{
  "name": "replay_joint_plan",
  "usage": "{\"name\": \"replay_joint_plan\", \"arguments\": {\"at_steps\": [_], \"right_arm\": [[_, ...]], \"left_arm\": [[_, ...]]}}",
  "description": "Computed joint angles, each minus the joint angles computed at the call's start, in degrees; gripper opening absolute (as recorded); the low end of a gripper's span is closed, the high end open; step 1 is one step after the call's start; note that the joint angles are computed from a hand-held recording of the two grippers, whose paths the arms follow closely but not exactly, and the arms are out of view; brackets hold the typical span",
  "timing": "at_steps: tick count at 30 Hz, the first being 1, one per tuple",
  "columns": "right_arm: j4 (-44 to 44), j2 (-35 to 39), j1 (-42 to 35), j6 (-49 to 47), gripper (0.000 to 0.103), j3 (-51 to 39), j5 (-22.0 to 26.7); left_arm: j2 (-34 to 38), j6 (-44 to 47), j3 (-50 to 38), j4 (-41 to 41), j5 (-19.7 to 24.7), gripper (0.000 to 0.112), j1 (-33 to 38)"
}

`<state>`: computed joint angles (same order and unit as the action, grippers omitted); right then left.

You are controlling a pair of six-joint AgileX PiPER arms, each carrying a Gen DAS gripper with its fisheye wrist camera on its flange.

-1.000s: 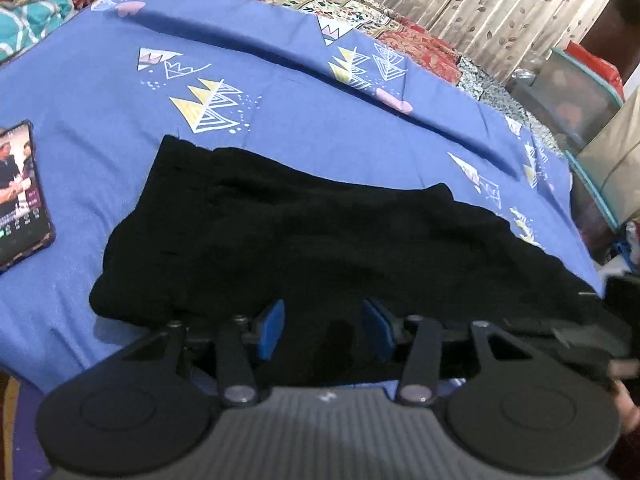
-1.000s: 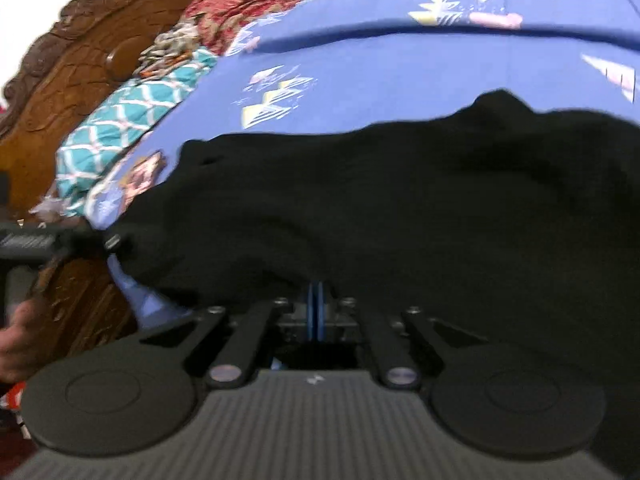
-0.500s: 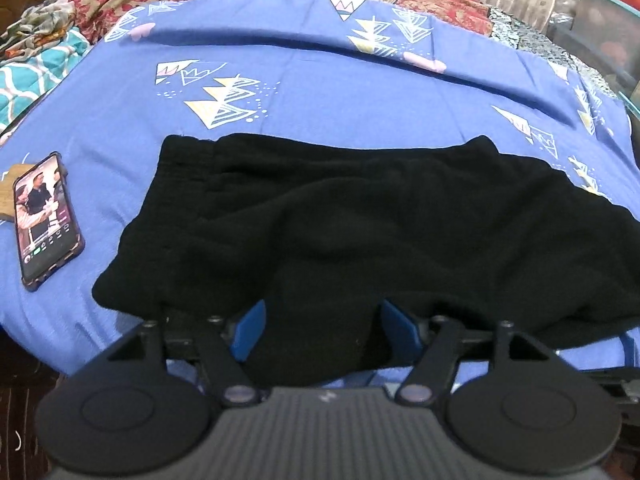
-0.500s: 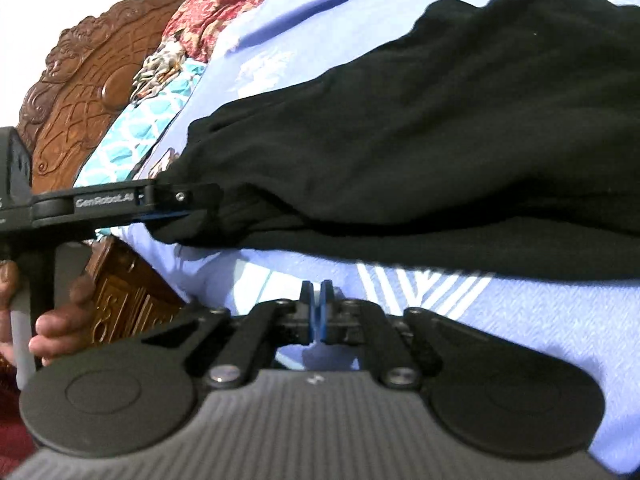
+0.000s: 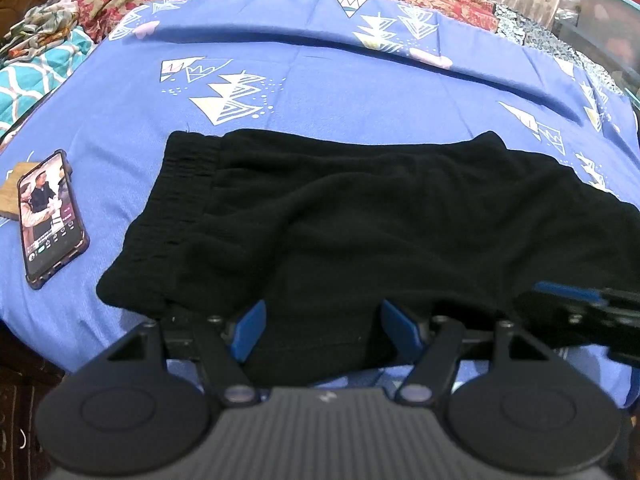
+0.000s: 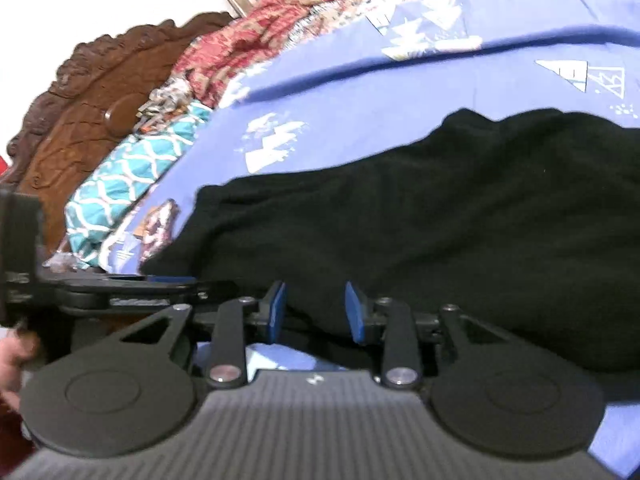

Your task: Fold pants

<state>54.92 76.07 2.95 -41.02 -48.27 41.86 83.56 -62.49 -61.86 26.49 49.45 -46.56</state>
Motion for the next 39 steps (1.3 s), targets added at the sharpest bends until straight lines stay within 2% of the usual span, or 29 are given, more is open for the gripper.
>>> {"name": "replay_joint_plan", "arguments": {"at_steps": [6,14,39], "right_arm": [[-3.4,1.6,0.1,2.1,0.036,1.5,0.1],[-1.8,-1.5,-4.8,-1.7,0.036,4.9,4.0],[3.4,-1.0,-10.4,-8.8,0.036,7.0,7.9]], "left_arm": [[0.9,-0.6,-0.8,1.4,1.3,0.066,-1.1],[2.3,-0.9,-2.3,2.7,3.3,0.066,-2.3],[4.6,-1.3,-4.7,4.1,6.5,0.067,-4.0]]}}
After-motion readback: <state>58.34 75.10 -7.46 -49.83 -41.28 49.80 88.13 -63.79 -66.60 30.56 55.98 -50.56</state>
